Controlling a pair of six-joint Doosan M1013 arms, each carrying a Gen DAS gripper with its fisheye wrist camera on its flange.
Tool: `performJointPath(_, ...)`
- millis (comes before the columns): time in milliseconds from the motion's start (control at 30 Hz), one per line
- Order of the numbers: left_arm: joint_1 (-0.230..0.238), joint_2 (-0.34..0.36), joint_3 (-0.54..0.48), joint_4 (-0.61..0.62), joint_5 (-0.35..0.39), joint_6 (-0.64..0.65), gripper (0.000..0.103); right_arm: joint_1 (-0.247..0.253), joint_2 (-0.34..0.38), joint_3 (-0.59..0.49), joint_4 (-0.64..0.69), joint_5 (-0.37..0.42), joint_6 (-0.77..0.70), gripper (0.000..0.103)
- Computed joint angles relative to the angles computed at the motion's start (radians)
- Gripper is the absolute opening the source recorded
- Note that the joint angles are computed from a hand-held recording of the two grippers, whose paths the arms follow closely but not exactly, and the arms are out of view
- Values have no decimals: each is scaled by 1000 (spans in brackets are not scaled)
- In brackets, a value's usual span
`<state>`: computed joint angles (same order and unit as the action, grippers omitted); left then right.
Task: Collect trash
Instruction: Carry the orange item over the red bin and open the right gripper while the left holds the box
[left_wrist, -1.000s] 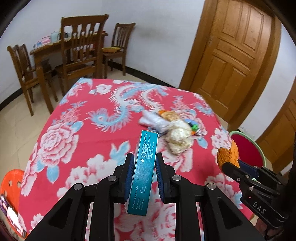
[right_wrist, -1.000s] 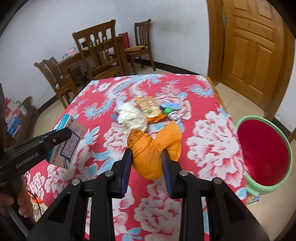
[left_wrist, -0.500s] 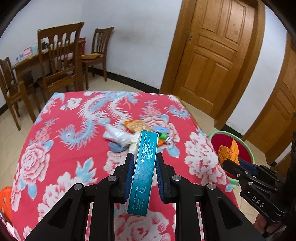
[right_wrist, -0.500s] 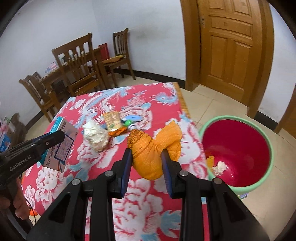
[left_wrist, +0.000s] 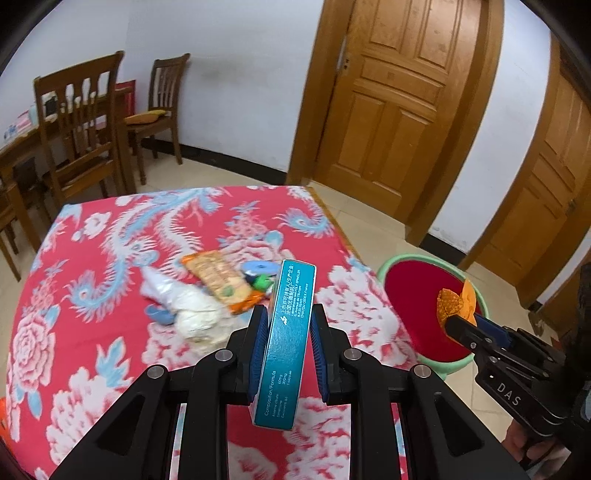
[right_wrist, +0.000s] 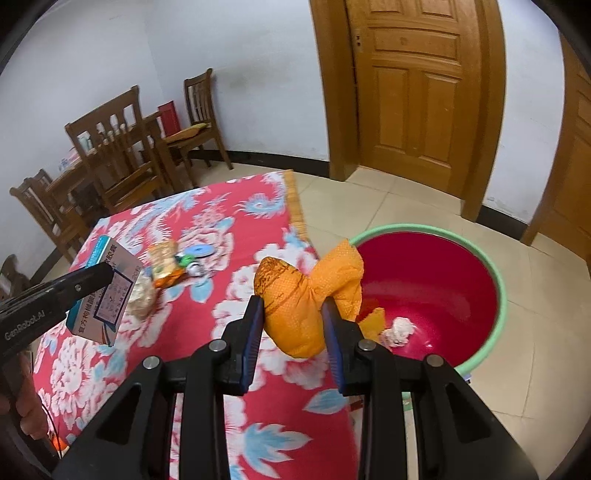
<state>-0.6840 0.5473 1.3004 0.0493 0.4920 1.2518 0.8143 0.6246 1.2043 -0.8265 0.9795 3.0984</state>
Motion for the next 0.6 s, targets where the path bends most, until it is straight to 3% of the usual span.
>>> performJointPath(600,-47,105,-156,-117,108,162,23,-54,-55,132,35,11,97,34)
